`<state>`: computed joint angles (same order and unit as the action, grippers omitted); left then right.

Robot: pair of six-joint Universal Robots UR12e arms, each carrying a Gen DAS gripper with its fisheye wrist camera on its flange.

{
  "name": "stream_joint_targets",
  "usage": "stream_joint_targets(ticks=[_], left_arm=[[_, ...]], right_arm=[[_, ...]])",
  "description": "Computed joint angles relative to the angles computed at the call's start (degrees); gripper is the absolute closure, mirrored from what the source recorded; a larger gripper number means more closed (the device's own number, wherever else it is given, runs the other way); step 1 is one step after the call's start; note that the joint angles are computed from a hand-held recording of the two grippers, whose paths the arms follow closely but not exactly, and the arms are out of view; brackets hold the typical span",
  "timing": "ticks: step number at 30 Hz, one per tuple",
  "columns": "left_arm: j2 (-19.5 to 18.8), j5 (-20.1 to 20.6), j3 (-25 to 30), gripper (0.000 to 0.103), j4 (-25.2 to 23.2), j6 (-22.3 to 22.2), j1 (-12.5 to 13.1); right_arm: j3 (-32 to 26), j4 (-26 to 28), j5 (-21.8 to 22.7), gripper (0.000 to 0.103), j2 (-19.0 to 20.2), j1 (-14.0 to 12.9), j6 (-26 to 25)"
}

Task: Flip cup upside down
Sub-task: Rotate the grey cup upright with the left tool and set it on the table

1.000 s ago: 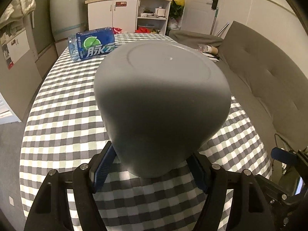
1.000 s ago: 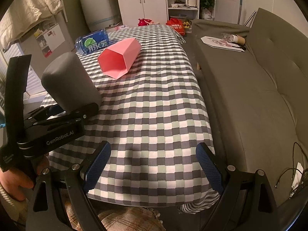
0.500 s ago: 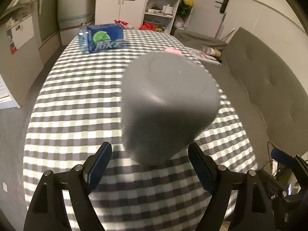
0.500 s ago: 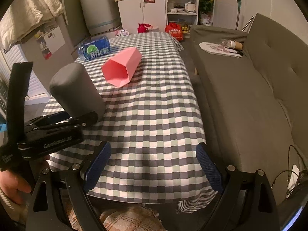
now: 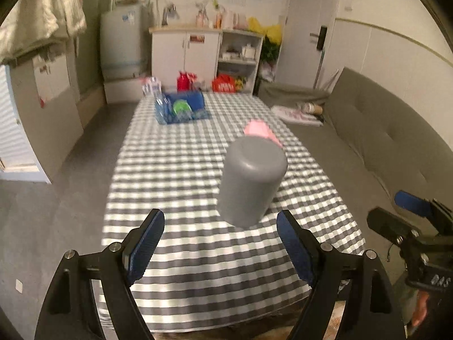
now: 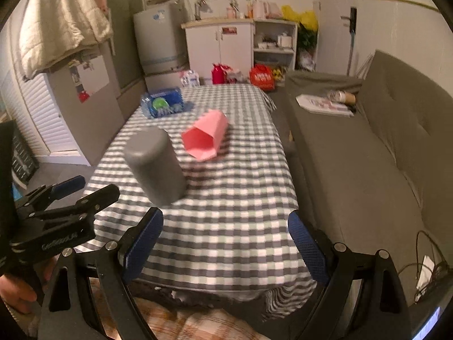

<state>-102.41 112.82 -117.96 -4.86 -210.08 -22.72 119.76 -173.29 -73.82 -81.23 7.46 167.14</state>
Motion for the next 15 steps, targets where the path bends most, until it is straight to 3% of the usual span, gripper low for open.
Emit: stream_joint_targets(ticks=[10, 15], left_arm=[[1.1, 12.4, -3.1, 0.014, 7.5, 0.3, -2.6], [0.1, 13.2, -4.0, 0.012, 11.4, 0.4, -3.0]], right_arm=[[2.3, -10.3, 1.5, 0.013, 0.5, 1.1, 1.0], [3.1, -15.1, -0.2, 0.010, 2.0, 1.4, 2.6]])
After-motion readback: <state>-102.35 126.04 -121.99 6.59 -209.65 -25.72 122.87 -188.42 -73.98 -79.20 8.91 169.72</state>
